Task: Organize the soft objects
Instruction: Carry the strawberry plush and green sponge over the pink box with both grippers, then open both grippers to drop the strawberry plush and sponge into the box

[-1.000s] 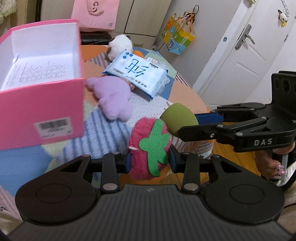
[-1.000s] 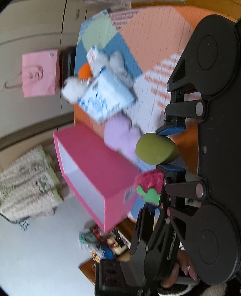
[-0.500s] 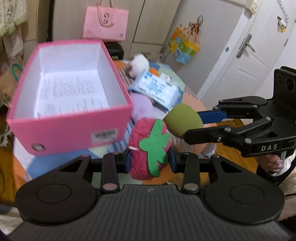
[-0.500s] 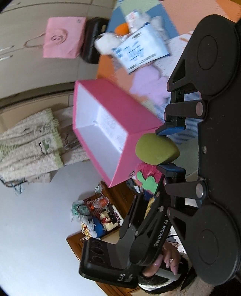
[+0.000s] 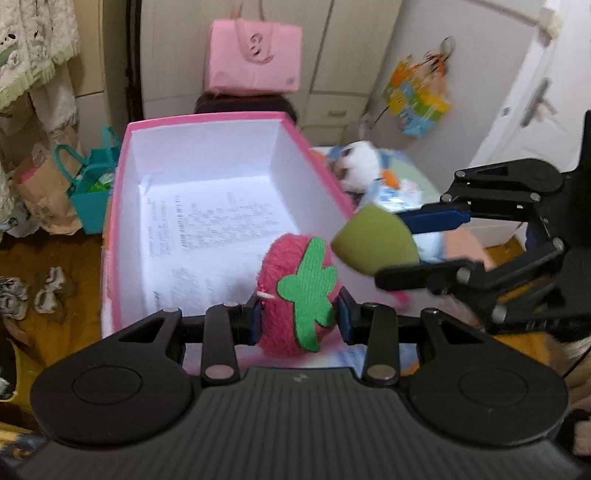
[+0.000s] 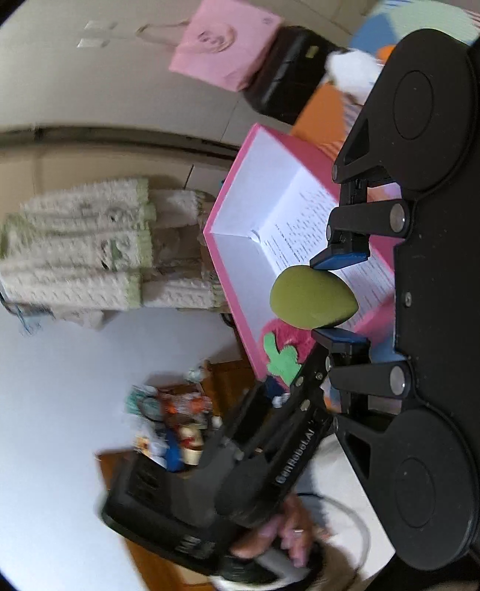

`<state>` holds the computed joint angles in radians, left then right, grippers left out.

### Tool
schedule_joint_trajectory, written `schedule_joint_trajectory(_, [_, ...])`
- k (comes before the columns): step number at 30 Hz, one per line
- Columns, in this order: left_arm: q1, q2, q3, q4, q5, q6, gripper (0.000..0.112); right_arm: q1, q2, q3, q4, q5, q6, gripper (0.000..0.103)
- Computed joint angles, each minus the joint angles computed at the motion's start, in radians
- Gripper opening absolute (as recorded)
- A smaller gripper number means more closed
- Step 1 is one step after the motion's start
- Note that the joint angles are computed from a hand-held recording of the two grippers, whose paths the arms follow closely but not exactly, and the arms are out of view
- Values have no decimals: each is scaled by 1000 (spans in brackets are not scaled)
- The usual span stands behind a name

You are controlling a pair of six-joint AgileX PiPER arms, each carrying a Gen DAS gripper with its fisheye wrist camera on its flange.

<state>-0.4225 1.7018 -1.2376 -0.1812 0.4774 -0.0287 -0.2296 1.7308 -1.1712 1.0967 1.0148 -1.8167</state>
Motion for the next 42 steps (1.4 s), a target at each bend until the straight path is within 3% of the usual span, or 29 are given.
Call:
schedule_joint_trajectory(3, [6,108,-141,168,98,-94,37,110,88,-147,-174,-71,148,39])
schedule_joint_trajectory(6, [42,221,-278,127,208,-16,37,190,177,-289,-334,-88,261,39])
schedule_joint_trajectory(11, [77,340,-422,89,339,92,37,251,324,-495,-492,-32,376,39])
schedule_joint_trajectory(17, [58,385,-500,145,419,105,38,287,406,-613,-562,35,387,39])
schedule_joint_trajectory(23, [69,402,-517,132,411,126,39,324,512,-781,-654,157,493,39])
schedule_joint_trajectory(29, [82,389,-491,112,390,116,45,352,536,-805,-695,177,525,42])
schedule_joint_trajectory(33, [88,336,-426,87,339,127,50,344,515,-781,-681,161,524,44])
schedule_joint_trajectory(39, [64,231,-318,138,263,75,60,337,402,-630,-654,62,496,59])
schedule_joint_trajectory(42, [61,180,-275,154,238,50,61,314,355,-593,-616,63,495,63])
